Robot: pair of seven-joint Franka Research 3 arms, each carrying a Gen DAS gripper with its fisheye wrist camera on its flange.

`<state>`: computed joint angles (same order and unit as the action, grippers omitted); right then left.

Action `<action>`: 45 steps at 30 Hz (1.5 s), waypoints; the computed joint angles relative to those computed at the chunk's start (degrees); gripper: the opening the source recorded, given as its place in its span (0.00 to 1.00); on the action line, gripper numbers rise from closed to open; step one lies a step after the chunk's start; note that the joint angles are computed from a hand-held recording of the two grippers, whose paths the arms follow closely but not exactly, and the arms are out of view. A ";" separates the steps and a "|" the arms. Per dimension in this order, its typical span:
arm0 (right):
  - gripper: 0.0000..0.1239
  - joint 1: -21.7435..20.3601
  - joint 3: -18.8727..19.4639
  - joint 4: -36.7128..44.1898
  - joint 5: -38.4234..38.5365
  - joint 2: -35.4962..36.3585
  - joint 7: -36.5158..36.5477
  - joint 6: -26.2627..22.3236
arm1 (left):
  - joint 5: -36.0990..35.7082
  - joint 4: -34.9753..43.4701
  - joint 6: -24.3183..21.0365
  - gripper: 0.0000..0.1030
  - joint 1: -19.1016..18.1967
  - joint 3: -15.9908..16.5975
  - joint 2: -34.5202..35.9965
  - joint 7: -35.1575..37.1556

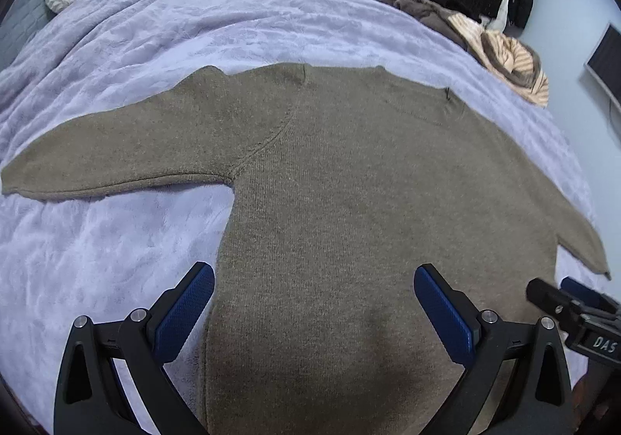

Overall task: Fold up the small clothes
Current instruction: 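Grasp the sweater sleeve cuff with the left gripper, then fold the held sleeve across the sweater body with the left gripper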

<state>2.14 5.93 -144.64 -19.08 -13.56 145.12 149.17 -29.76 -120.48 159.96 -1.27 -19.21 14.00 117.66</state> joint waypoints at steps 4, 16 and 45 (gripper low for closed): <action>0.83 0.81 0.24 0.13 0.59 0.71 -0.31 0.56 | -6.22 4.33 -10.29 1.00 3.71 0.55 2.70 3.07; 0.83 4.97 0.25 3.08 1.97 5.83 -2.73 3.65 | -5.75 17.35 -3.67 1.00 13.85 1.99 15.29 -2.65; 0.83 4.49 -1.58 -2.39 6.31 4.19 -2.62 15.30 | -18.42 32.55 -7.81 0.12 25.00 -28.28 29.23 28.29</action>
